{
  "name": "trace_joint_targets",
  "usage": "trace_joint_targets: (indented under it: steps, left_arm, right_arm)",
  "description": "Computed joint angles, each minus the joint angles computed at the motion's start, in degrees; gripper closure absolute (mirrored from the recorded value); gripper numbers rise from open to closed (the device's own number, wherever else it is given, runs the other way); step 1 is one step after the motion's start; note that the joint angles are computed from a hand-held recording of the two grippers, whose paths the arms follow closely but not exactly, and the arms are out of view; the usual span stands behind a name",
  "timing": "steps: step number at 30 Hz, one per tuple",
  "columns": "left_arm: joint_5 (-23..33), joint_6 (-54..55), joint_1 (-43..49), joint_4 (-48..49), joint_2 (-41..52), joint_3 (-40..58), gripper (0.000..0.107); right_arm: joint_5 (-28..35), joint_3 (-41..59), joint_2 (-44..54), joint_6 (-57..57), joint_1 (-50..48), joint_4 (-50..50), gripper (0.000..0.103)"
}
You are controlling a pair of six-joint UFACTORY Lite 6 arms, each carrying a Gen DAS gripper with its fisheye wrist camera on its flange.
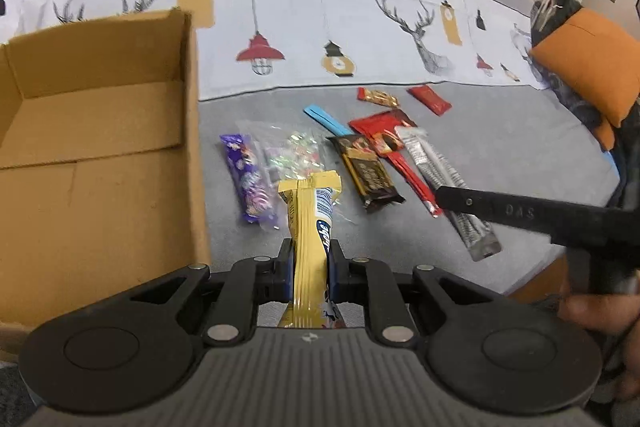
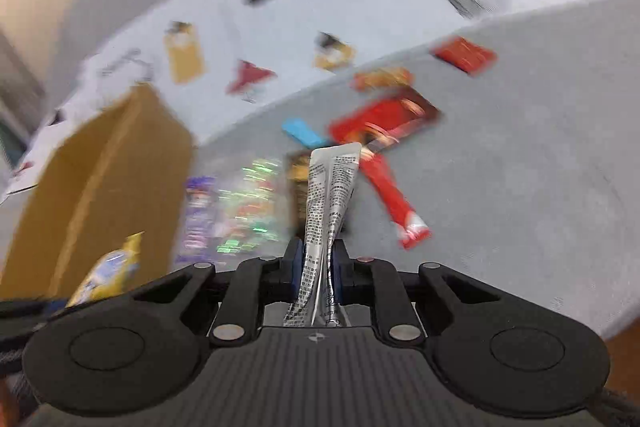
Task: Organize snacks
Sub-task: 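Carry both bars over the cardboard box and open both tools to drop them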
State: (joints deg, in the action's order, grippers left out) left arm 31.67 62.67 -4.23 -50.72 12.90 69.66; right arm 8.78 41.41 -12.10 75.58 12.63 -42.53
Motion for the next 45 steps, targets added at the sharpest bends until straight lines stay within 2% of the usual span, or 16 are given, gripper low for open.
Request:
trace_joint_targets:
  steps: [2,5,8,13,17,22,28,32,38,42,45]
  left_arm:
    - [1.1,-0.2,0.9,-0.3,0.5,0.9,0.09]
    - [2.0,0.8,2.1,-1.6,-0.3,1.6,0.09]
    - [3.4,2.0,4.0,-3.2,-2.4,1.8,0.09]
    - [6.8,4.3,9.7,-7.2,-7.1,2.3,0.091]
    - [13.5,4.0,16.4,-9.6,-8.2,7.1,0.091]
    - [19.3,4.6,24.6,-12.8,-8.4,13.4,0.091]
    - [22.6,6.1,30.6,-16.5,-4.0,22.0,0.091]
    - [21.4,5.1,31.5,-15.9,0.6,26.5,0.09]
    - [17.3,3.1,30.6,-12.4,9.0,30.9,0.09]
    - [12.7,1.7,28.8,-9.2,15.6,33.1,0.09]
    - [11.7,-3.2,27.5,-2.6,21.6,36.7,0.09]
  right_arm:
    - [5.6,3.3,1.7,7.5,5.8,-9.0,0.087]
    - [11.4,6.4,1.7,13.7,12.8,-14.6,0.087]
    - [22.9,12.0,2.6,21.3,23.6,-18.9,0.087]
    - [31.1,25.1,7.5,17.8,31.9,-16.9,0.087]
    - [33.4,35.5,11.8,14.5,34.4,-14.8,0.087]
    - [35.6,48.9,19.0,12.8,38.2,-15.3,0.087]
    - [38.1,69.1,31.1,2.7,39.8,-11.8,0.087]
    - [38.3,80.6,39.0,-4.5,38.9,-8.5,0.087]
    - [38.6,96.3,52.3,-15.7,35.8,1.5,0.087]
    - [38.3,100.9,59.6,-20.3,33.4,6.7,0.087]
    - [37.8,102.9,64.3,-23.1,31.0,12.1,0.087]
